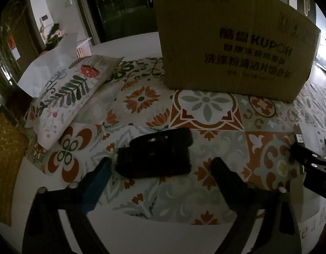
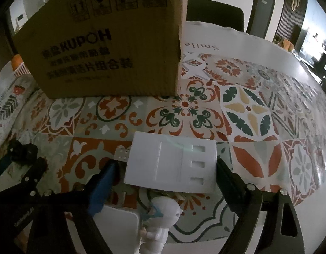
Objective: Organize rigid objects
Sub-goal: 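Grasp the black case with the left gripper while the right gripper grasps the white slotted panel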
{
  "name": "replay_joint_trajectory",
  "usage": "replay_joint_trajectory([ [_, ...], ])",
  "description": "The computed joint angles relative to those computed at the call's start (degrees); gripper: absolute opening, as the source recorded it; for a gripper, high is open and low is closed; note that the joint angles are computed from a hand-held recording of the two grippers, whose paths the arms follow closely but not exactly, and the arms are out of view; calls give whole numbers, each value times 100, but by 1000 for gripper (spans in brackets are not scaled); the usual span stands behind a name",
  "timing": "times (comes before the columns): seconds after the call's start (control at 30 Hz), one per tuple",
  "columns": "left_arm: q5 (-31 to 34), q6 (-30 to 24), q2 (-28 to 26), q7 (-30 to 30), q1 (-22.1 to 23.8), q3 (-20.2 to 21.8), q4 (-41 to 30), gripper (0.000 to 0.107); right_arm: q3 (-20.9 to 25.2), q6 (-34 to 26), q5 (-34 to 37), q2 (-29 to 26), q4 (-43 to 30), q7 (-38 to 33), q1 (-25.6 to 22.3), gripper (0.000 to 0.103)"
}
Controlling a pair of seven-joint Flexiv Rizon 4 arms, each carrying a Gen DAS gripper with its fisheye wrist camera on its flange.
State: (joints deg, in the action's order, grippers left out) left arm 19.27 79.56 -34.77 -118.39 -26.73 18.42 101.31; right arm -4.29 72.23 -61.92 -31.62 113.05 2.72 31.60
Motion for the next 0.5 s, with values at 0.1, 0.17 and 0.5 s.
replay_joint_trajectory([
  [0.1, -94, 194, 41, 186, 201, -223, 114, 72, 11, -63, -69, 52, 42, 68, 59, 90],
  [0.17, -129, 196, 37, 242, 157, -185, 117, 72, -20, -91, -220, 88, 69, 186, 91, 90],
  [0.5, -523, 572, 180, 743, 256, -366, 414, 72, 157, -283, -1146, 352, 186, 865, -71, 90],
])
